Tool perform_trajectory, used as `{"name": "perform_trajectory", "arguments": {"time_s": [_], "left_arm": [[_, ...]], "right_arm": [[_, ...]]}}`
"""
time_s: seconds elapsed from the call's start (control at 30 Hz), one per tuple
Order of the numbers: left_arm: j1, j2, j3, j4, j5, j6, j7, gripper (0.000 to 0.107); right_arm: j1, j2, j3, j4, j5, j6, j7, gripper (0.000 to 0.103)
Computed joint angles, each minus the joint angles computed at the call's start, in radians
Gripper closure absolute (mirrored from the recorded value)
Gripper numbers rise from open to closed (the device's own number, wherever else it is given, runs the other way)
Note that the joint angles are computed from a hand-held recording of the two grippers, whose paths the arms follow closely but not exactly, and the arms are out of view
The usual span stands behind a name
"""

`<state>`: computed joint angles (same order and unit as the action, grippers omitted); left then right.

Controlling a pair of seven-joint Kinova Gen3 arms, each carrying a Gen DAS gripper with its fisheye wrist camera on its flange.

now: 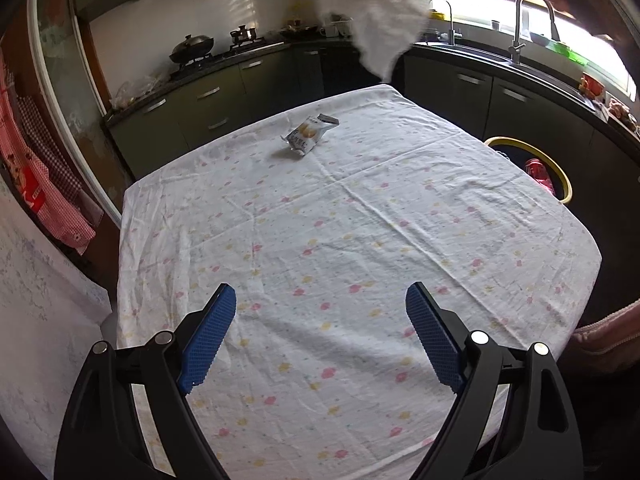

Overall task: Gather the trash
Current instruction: 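Carry the tissue over the yellow bin with the right gripper, then open the right gripper to drop the tissue into the bin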

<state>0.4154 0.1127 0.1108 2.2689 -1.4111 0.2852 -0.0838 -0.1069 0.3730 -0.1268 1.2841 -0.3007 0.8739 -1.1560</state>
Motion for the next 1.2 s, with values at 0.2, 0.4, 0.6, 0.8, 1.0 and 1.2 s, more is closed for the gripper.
{"name": "perform_trajectory", "arguments": {"time_s": [0.2, 0.4, 0.6, 0.8, 1.0, 1.2], "left_arm": [[0.048, 0.045, 0.025, -0.045, 0.016, 0.067, 0.024, 0.022], [0.109, 0.101, 0.011, -0.109, 0.075, 0.080, -0.025, 0.022], [0.186, 0.151, -0.011, -0.179, 0.155, 0.106, -0.111, 0.022], [0.244, 0.176, -0.041, -0.229, 0.238, 0.109, -0.203, 0.022], [0.277, 0.199, -0.068, -0.275, 0.327, 0.119, -0.307, 0.022], [0.269, 0.218, -0.089, -0.312, 0.441, 0.091, -0.435, 0.022]], "right_arm": [[0.136, -0.098, 0.033, 0.186, -0.081, -0.051, 0.087, 0.097], [0.259, -0.114, 0.089, 0.311, -0.144, -0.070, 0.162, 0.097], [0.340, -0.050, 0.122, 0.364, -0.144, -0.094, 0.179, 0.097], [0.386, 0.082, 0.134, 0.323, -0.089, -0.074, 0.130, 0.096], [0.405, 0.211, 0.121, 0.255, -0.032, -0.067, 0.073, 0.093], [0.417, 0.226, 0.109, 0.242, -0.009, -0.117, 0.028, 0.057]]}}
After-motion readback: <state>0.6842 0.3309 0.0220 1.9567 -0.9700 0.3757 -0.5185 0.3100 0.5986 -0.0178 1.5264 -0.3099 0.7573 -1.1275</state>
